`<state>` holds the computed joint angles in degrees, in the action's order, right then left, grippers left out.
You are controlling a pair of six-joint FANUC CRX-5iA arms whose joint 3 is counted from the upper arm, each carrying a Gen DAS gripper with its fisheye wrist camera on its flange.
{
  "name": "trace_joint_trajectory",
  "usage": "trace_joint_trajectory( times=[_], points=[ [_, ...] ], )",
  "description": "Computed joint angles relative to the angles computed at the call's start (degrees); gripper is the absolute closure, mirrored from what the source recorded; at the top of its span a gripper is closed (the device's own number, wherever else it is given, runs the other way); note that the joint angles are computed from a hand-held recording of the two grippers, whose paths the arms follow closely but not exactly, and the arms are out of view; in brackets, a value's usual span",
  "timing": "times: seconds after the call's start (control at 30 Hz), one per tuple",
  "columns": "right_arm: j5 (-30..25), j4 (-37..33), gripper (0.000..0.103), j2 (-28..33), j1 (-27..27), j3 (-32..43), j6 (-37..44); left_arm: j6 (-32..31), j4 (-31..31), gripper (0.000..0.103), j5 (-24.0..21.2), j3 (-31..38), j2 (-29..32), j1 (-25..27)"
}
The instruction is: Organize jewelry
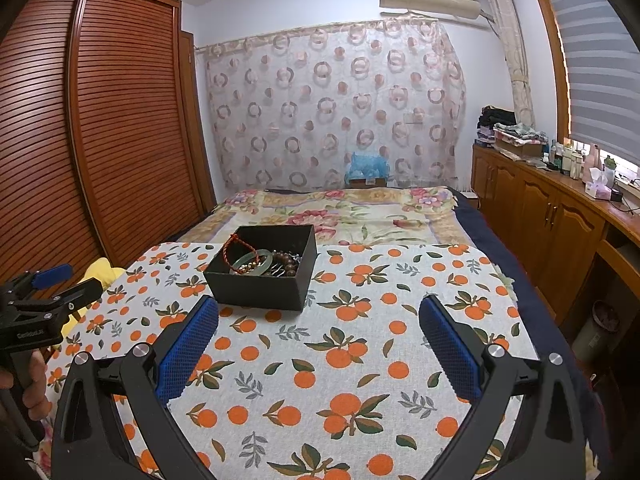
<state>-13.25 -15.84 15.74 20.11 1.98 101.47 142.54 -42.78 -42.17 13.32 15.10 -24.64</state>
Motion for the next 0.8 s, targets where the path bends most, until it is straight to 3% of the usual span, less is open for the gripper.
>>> trace_joint_trajectory(
  times=[0.8],
  points=[
    [0.2,-0.2,0.002,0.0,0.0,-0.1,0.2,0.4,-0.6,0.007,-0.5,0.3,0.0,-0.7]
  ],
)
